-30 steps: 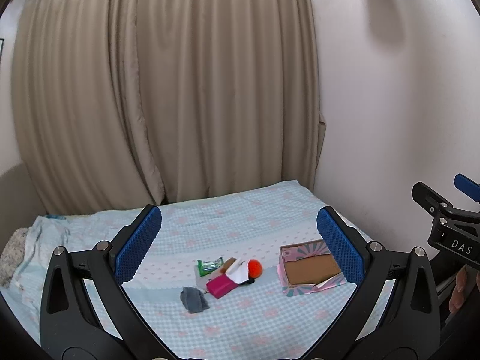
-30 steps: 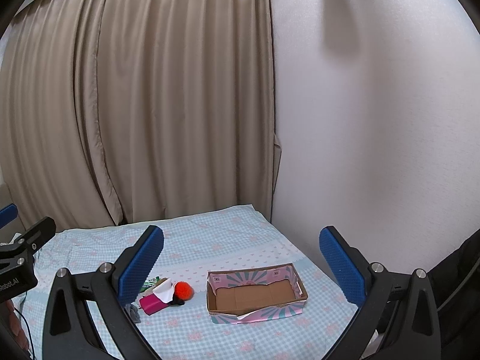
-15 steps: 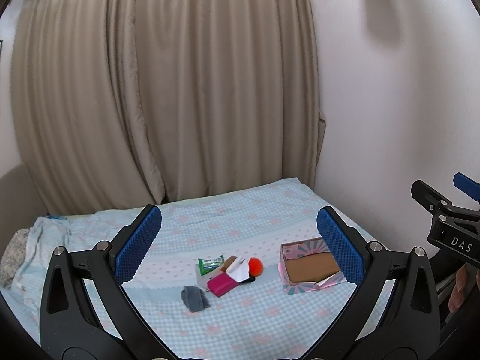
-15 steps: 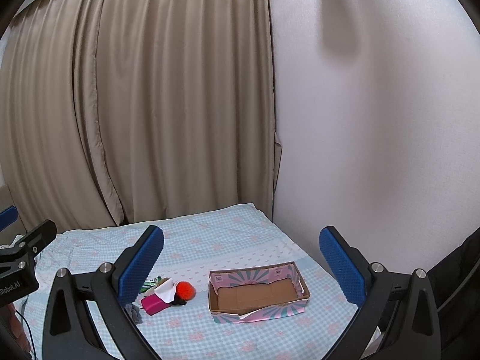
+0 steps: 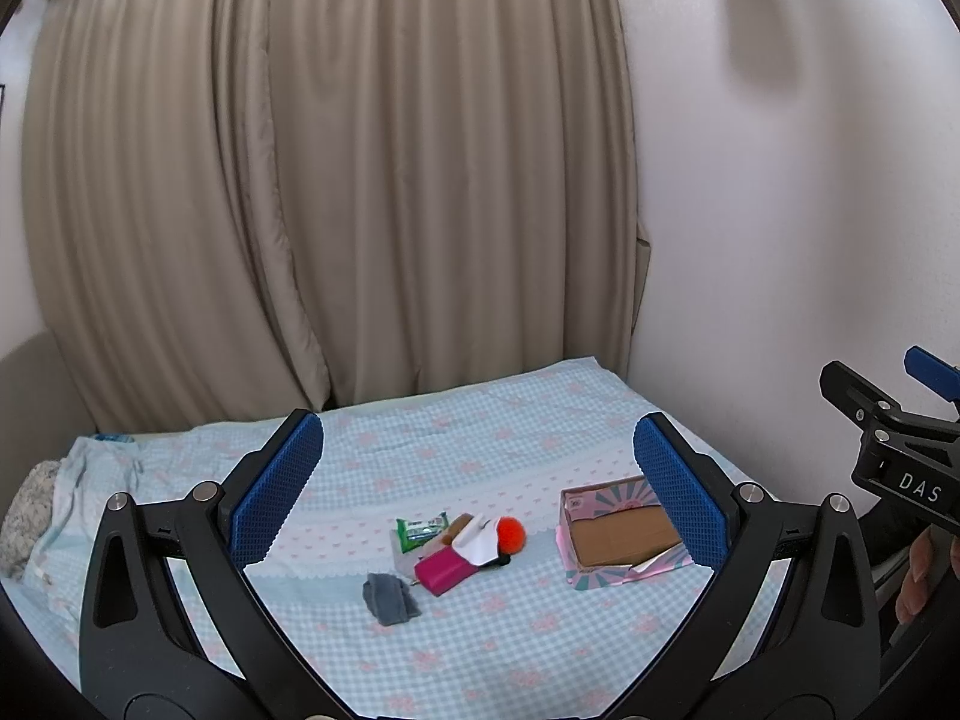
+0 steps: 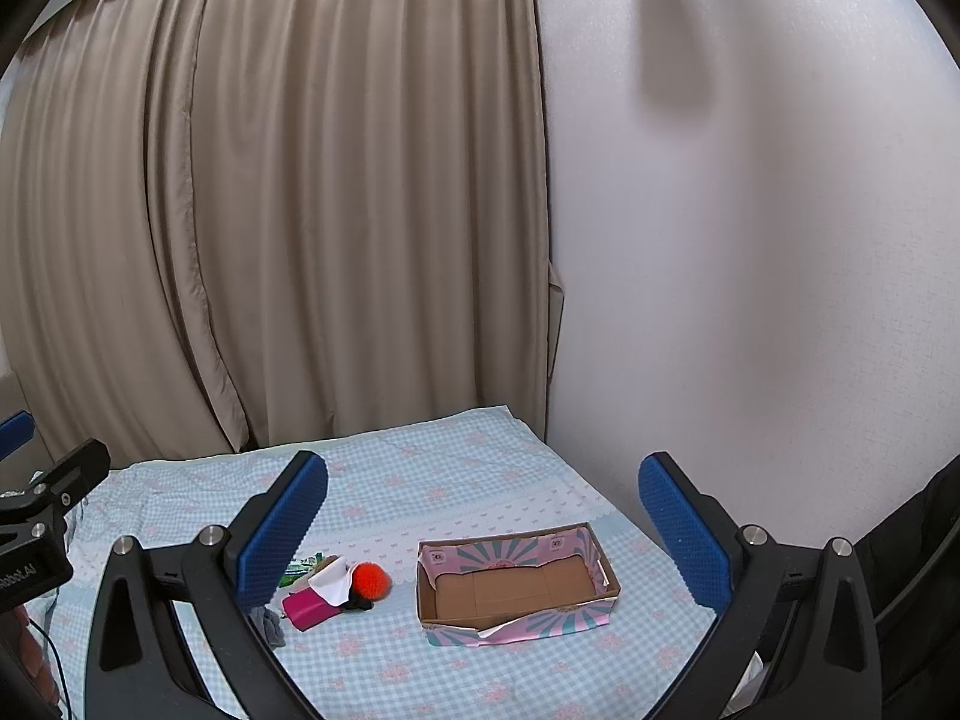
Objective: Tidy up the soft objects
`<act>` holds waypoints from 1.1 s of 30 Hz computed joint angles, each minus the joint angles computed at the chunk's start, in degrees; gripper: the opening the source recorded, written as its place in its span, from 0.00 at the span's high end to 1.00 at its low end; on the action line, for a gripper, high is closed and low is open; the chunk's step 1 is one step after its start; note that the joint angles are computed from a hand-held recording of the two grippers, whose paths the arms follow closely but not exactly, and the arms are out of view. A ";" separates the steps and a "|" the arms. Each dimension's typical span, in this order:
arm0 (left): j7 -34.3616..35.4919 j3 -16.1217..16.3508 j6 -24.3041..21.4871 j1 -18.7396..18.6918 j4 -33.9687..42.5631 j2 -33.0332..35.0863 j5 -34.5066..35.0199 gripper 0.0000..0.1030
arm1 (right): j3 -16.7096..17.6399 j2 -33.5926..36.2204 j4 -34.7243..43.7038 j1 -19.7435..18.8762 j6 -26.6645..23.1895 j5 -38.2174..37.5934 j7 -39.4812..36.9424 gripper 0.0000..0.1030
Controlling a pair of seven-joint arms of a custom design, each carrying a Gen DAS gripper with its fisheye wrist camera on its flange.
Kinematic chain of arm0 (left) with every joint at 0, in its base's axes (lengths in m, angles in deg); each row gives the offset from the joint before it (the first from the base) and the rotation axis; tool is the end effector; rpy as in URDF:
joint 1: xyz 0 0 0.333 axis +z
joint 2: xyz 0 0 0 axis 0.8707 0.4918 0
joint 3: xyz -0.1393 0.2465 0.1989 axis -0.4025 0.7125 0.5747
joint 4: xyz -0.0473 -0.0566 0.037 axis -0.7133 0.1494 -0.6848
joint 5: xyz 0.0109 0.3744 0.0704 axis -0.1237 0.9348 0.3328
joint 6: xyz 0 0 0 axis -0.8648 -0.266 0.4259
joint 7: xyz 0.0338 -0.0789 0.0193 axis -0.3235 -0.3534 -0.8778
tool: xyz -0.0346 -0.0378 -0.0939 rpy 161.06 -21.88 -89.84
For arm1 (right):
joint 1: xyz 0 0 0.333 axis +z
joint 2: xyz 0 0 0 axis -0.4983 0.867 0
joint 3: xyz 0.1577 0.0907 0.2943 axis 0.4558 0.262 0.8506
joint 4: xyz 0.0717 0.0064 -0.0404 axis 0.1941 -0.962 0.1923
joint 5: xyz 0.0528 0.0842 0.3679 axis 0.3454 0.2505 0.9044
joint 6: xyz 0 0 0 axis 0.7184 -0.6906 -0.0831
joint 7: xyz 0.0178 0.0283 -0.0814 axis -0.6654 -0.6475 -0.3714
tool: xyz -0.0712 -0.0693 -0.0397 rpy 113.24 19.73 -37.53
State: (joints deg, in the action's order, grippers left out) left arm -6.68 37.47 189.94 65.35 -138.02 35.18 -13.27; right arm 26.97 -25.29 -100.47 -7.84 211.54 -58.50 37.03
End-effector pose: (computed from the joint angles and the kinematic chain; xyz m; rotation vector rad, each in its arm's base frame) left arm 0.4607 -0.1444 0.7228 -1.6765 1.0288 -0.6644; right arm 0.5524 0.3087 0.7243 -1.6842 1.1035 -0.7639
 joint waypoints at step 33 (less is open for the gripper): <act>15.81 14.11 18.73 7.14 -18.64 -0.64 -15.23 0.00 | 0.00 18.98 18.35 11.05 -14.84 2.29 4.20 0.00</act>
State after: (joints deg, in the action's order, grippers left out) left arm 9.13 51.58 208.67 72.49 -156.66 34.54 -28.50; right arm 26.96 -6.31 -82.12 3.21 196.70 -56.21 41.22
